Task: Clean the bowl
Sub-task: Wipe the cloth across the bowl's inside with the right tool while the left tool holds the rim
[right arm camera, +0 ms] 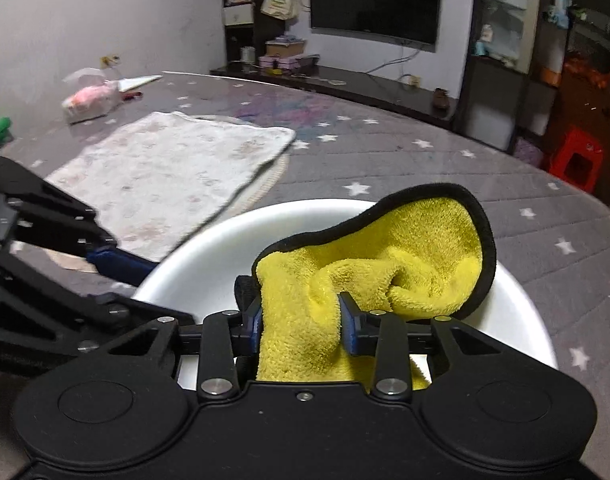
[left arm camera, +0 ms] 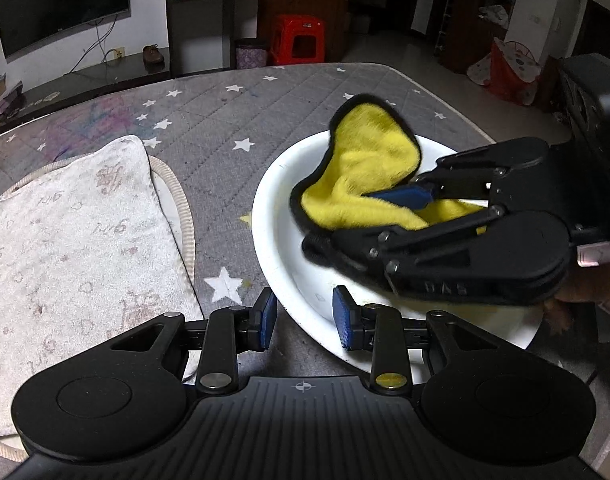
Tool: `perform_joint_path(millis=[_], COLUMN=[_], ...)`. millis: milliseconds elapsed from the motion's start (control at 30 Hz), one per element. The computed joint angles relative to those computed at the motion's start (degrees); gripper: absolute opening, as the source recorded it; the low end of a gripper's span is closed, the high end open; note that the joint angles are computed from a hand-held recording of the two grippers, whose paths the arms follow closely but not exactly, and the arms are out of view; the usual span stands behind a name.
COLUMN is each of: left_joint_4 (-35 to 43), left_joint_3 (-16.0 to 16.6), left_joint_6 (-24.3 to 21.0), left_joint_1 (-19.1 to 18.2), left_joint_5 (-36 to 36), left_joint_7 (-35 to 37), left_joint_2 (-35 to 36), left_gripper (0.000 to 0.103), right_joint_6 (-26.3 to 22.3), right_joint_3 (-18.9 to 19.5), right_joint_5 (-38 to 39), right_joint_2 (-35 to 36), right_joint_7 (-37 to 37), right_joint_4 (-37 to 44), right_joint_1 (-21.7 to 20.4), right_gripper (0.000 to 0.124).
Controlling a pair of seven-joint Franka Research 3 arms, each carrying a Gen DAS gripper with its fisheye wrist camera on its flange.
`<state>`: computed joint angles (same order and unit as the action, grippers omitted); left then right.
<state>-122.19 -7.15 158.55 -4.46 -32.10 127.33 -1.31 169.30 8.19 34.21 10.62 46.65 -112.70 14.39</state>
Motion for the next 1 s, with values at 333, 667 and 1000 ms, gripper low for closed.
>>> perform_joint_path(millis=[333,667,1000], left_joint_4=[-0.87,-1.55,-1.6], left_joint_3=[0.15,0.85,1.1], left_joint_6=[0.48,0.88,0.64], left_joint_1=[-0.43,-1.08,-1.18], left_joint_5=[2.68,2.79,1.18], left_joint_7=[-2.35,-2.35,-0.83], left_joint_2=[-0.95,-1.86,-1.93], left_gripper=[0.032,0.032,0.032], right_joint_6=[1.18,-1.83,-5.64], right_joint_3=[-1.87,-3.1,-3.17], right_joint_5=[-3.11,0.37,6.15], right_joint_2=[-3.63,-9.75,-8.87], right_joint_7=[3.76,-1.3,-8.43], right_joint_4=[-5.25,-11.34,-8.86], right_joint_1=[-0.66,0.32,2.17], right_gripper=[0.039,0.039,0.039])
